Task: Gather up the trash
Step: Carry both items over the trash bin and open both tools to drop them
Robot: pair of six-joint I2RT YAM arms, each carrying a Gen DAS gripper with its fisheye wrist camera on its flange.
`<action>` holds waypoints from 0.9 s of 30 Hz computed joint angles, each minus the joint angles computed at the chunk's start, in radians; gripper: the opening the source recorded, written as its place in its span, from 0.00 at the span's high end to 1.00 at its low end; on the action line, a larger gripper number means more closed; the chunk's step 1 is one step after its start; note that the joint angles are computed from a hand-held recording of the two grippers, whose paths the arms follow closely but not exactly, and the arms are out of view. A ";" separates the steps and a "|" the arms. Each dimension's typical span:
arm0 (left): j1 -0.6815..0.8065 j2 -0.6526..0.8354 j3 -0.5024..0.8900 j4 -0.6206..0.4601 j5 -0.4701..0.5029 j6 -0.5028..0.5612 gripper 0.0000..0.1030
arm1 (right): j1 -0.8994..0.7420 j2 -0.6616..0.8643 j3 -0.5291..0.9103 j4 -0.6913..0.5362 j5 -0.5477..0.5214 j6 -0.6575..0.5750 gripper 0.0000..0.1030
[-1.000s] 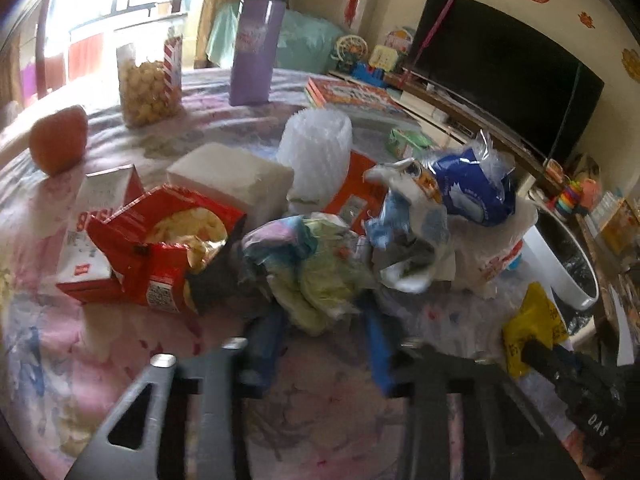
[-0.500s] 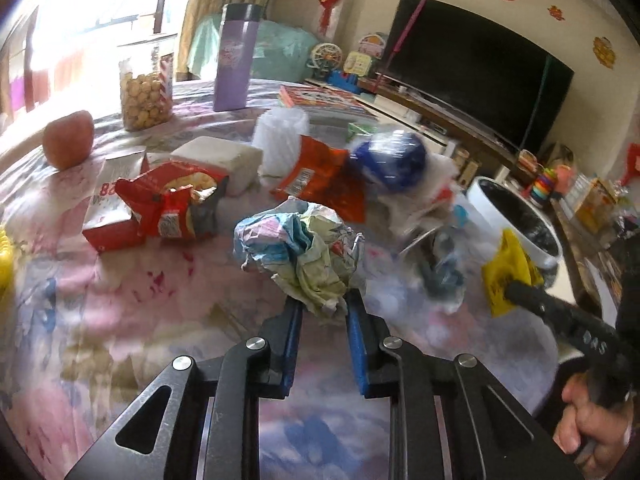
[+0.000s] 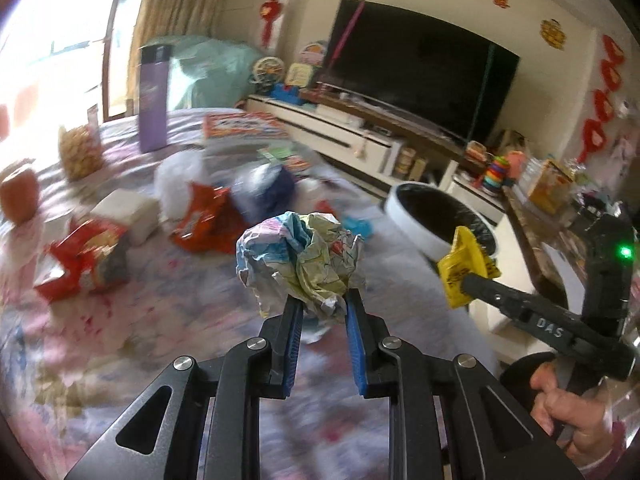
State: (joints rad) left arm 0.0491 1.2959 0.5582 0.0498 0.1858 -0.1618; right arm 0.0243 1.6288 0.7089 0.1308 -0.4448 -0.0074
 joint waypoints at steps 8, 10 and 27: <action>-0.072 0.186 0.127 0.054 0.010 0.038 0.80 | -0.106 0.020 0.049 -0.038 -0.039 -0.031 0.85; -0.083 0.246 0.172 0.064 0.011 0.046 0.80 | -0.125 0.028 0.065 -0.049 -0.042 -0.037 0.85; -0.132 0.640 0.609 -0.013 0.035 0.091 0.80 | -0.230 0.186 0.307 -0.151 -0.044 -0.077 0.85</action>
